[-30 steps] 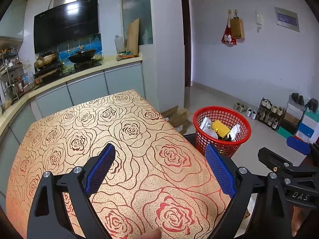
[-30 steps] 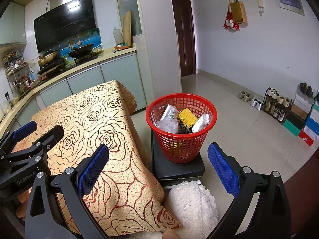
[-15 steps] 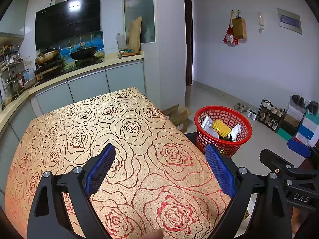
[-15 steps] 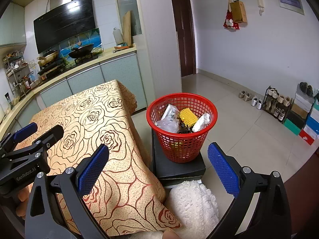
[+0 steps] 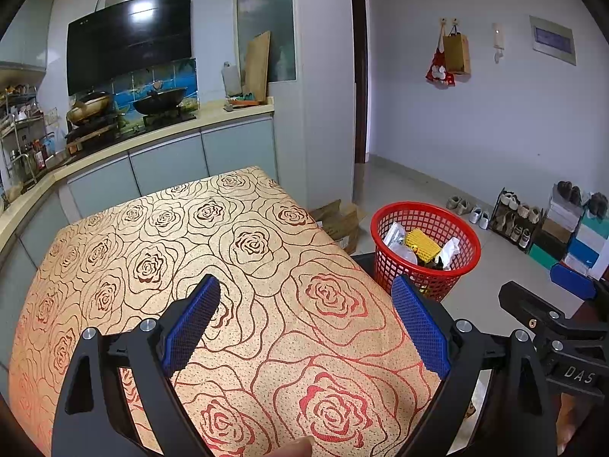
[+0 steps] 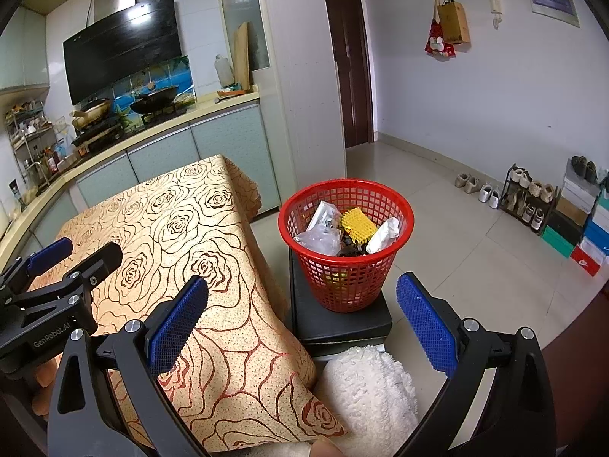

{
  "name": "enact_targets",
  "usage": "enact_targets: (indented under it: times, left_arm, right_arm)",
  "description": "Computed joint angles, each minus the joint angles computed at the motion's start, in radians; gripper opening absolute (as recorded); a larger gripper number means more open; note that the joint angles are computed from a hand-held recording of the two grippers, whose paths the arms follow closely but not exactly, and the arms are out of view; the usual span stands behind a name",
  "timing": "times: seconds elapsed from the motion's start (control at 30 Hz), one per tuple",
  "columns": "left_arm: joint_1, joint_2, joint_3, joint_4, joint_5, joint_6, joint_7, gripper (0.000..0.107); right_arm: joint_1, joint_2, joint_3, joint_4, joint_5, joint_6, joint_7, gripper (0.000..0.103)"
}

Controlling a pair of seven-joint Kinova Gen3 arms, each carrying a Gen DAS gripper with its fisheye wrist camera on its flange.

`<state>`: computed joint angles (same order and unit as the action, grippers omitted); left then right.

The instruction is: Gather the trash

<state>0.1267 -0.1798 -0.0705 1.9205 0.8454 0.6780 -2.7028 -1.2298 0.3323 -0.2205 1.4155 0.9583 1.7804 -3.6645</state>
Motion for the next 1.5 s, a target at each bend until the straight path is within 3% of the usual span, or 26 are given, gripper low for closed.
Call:
enact_targets:
  times: [1.5]
  left_arm:
    - [-0.019,-0.005,-0.011,-0.004,0.032,0.023,-0.017,0.089]
  right_arm:
    - [-0.016,-0.004,0.000,-0.031,0.036,0.047,0.027,0.096]
